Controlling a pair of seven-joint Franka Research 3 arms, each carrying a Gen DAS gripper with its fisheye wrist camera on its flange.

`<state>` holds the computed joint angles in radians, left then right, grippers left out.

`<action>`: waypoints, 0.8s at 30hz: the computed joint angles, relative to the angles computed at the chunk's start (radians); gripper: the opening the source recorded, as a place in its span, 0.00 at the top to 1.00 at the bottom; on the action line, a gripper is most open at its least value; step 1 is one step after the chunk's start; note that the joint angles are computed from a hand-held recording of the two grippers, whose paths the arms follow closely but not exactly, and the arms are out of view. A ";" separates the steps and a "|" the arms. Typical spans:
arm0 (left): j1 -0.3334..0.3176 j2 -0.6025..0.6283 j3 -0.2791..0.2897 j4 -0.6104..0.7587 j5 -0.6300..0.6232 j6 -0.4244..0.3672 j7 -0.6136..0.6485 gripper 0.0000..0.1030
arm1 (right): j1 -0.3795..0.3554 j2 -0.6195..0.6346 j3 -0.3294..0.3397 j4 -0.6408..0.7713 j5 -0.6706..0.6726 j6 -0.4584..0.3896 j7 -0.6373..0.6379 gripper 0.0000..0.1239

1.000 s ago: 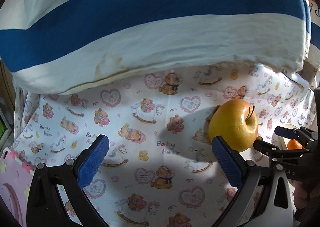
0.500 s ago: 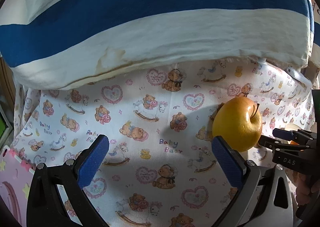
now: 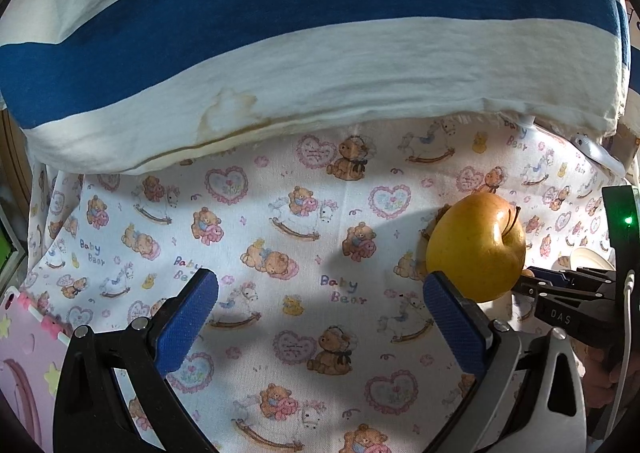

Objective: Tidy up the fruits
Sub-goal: 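Close the right gripper on the small brown fruit beside the apple, then close the left gripper on the large yellow apple while the right gripper holds the brown fruit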

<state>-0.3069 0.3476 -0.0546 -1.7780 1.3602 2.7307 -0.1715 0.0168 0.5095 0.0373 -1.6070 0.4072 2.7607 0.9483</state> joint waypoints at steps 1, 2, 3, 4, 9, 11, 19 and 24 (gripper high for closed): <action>-0.001 -0.003 0.000 -0.004 0.000 0.000 -0.002 0.01 | -0.015 -0.013 0.017 -0.025 0.021 0.014 -0.023 0.80; -0.003 -0.005 0.000 -0.006 0.006 -0.002 -0.006 0.01 | -0.030 -0.027 0.034 -0.043 0.045 0.024 -0.047 0.80; -0.008 -0.006 0.000 -0.006 0.018 -0.008 -0.012 0.01 | -0.048 -0.041 0.053 -0.061 0.076 0.036 -0.078 0.80; -0.011 -0.007 -0.001 -0.005 0.024 -0.017 -0.013 0.01 | -0.068 -0.051 0.073 -0.071 0.112 0.044 -0.114 0.80; -0.011 -0.013 -0.008 -0.009 0.038 -0.019 -0.014 0.01 | -0.172 -0.096 0.203 -0.123 0.408 0.157 -0.378 0.80; -0.011 -0.019 -0.006 -0.014 0.066 -0.010 -0.044 0.01 | -0.219 -0.111 0.266 -0.134 0.560 0.202 -0.521 0.80; 0.003 -0.020 -0.045 0.013 0.062 0.026 0.055 0.01 | -0.282 -0.105 0.379 -0.080 1.013 0.331 -0.953 0.80; -0.021 0.066 -0.069 0.120 -0.147 0.024 0.390 0.01 | -0.271 -0.118 0.360 -0.062 1.217 0.330 -1.142 0.80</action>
